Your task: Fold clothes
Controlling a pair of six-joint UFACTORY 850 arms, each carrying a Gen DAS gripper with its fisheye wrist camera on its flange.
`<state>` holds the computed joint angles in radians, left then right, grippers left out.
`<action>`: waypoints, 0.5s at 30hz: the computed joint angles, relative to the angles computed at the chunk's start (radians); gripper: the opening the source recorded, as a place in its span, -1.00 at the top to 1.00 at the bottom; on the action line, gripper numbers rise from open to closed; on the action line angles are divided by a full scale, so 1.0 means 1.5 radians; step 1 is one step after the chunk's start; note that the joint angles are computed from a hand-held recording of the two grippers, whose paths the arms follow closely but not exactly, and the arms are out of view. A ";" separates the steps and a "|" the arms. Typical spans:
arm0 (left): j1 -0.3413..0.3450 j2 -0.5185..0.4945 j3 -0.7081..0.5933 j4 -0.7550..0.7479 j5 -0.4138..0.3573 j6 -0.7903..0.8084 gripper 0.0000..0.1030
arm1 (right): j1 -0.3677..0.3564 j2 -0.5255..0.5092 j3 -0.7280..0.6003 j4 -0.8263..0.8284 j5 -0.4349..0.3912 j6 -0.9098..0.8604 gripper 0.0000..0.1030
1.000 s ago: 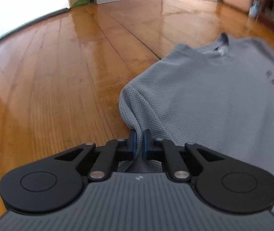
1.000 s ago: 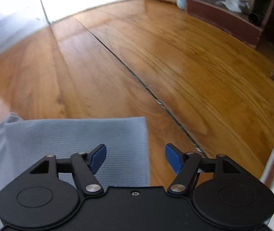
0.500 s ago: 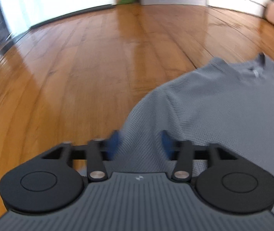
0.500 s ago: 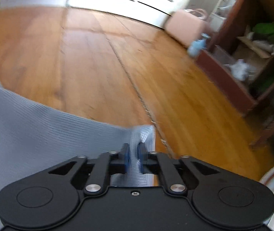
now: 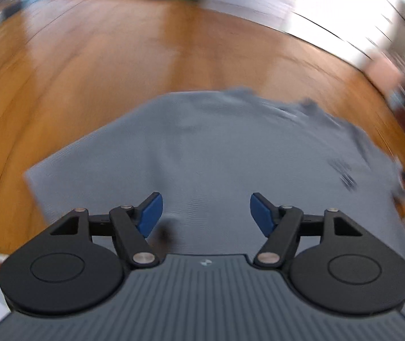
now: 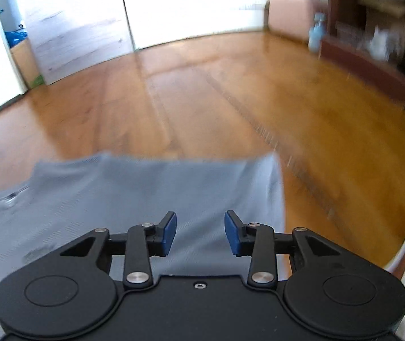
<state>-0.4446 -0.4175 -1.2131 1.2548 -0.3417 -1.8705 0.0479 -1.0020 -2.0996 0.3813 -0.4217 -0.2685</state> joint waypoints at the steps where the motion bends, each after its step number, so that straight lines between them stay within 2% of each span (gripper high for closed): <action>1: -0.018 -0.006 -0.015 -0.008 -0.019 0.041 -0.34 | 0.000 0.017 0.027 0.037 -0.007 -0.053 0.18; 3: -0.038 -0.011 -0.029 -0.043 -0.014 0.081 -0.36 | 0.002 0.062 0.097 0.115 -0.013 -0.169 0.17; 6: -0.053 -0.022 -0.026 -0.159 0.017 0.145 -0.36 | -0.003 0.120 0.186 0.241 -0.059 -0.319 0.07; 8: -0.066 -0.042 -0.037 -0.273 -0.012 0.221 -0.35 | -0.006 0.156 0.248 0.296 -0.082 -0.390 -0.01; 9: -0.072 -0.053 -0.040 -0.319 -0.021 0.245 -0.35 | -0.007 0.180 0.289 0.323 -0.080 -0.429 -0.02; 11: -0.080 -0.066 -0.042 -0.383 -0.002 0.294 -0.35 | -0.010 0.221 0.364 0.369 -0.073 -0.494 -0.01; 15: -0.101 -0.084 -0.062 -0.408 -0.048 0.346 -0.36 | -0.013 0.268 0.464 0.402 -0.053 -0.554 -0.01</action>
